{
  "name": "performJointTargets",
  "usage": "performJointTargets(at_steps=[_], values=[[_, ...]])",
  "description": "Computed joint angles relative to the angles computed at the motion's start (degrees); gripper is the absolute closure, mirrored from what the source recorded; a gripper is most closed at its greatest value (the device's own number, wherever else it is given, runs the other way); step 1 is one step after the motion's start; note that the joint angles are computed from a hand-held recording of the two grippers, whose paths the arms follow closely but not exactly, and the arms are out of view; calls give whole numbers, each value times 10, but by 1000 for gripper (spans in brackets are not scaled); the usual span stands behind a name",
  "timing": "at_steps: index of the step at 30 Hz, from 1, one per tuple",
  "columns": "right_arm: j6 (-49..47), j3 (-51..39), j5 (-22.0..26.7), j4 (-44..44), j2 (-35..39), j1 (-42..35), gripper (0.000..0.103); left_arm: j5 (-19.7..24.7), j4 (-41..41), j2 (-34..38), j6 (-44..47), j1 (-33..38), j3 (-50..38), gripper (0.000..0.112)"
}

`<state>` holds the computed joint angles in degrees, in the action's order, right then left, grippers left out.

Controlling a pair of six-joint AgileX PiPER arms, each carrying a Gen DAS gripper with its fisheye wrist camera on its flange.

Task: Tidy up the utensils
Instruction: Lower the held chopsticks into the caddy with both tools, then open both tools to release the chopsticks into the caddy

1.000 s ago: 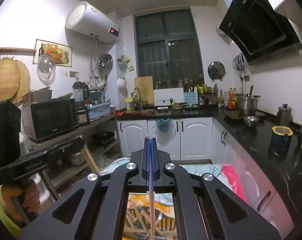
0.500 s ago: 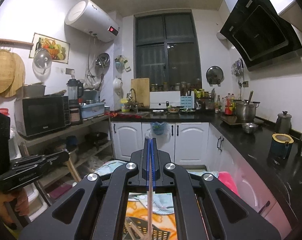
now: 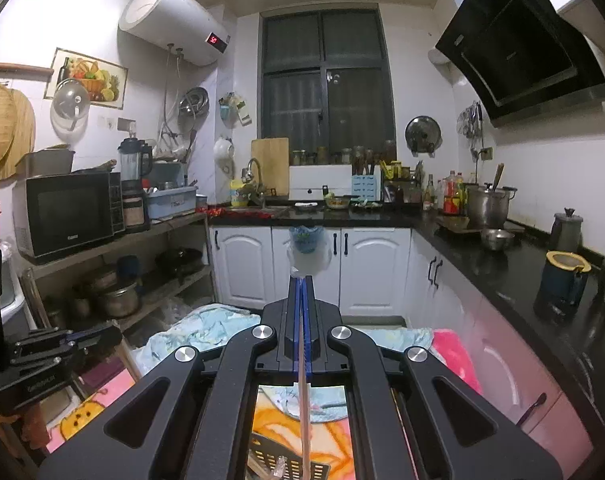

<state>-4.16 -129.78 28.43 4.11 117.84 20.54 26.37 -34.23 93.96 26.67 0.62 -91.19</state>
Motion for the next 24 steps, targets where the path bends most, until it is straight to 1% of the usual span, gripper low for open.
performJointTargets(at_steps=[7, 9, 10, 12, 14, 15, 17, 18, 20, 22, 23, 24], values=[[13, -28, 17, -24, 38, 8, 101, -26, -13, 4, 19, -7, 31, 110], [21, -19, 12, -35, 41, 9, 101, -30, -18, 7, 24, -7, 36, 110], [24, -29, 22, -39, 48, 9, 101, -32, -19, 9, 26, -8, 39, 110], [35, -35, 38, -48, 54, 10, 101, -32, -24, 10, 33, -8, 42, 110], [33, -10, 36, -46, 42, 9, 100, -24, -21, 14, 33, -7, 40, 110], [41, 7, 32, -55, 34, 9, 98, -17, -12, 16, 27, -8, 37, 110], [44, 41, 22, -56, 18, 8, 81, -15, 1, 18, 15, -11, 38, 110], [40, 58, 18, -48, 9, 7, 79, -11, -3, 18, 18, -9, 39, 110], [44, 98, 4, -51, -14, 5, 78, -10, -8, 15, 19, -7, 45, 107], [25, 142, -15, -27, -40, -1, 76, -9, -14, 9, 21, -5, 51, 94], [27, 160, -24, -28, -52, -2, 73, -8, -19, 3, 24, -4, 54, 91], [25, 173, -29, -25, -61, -3, 72, -9, -25, 0, 28, -3, 57, 86]])
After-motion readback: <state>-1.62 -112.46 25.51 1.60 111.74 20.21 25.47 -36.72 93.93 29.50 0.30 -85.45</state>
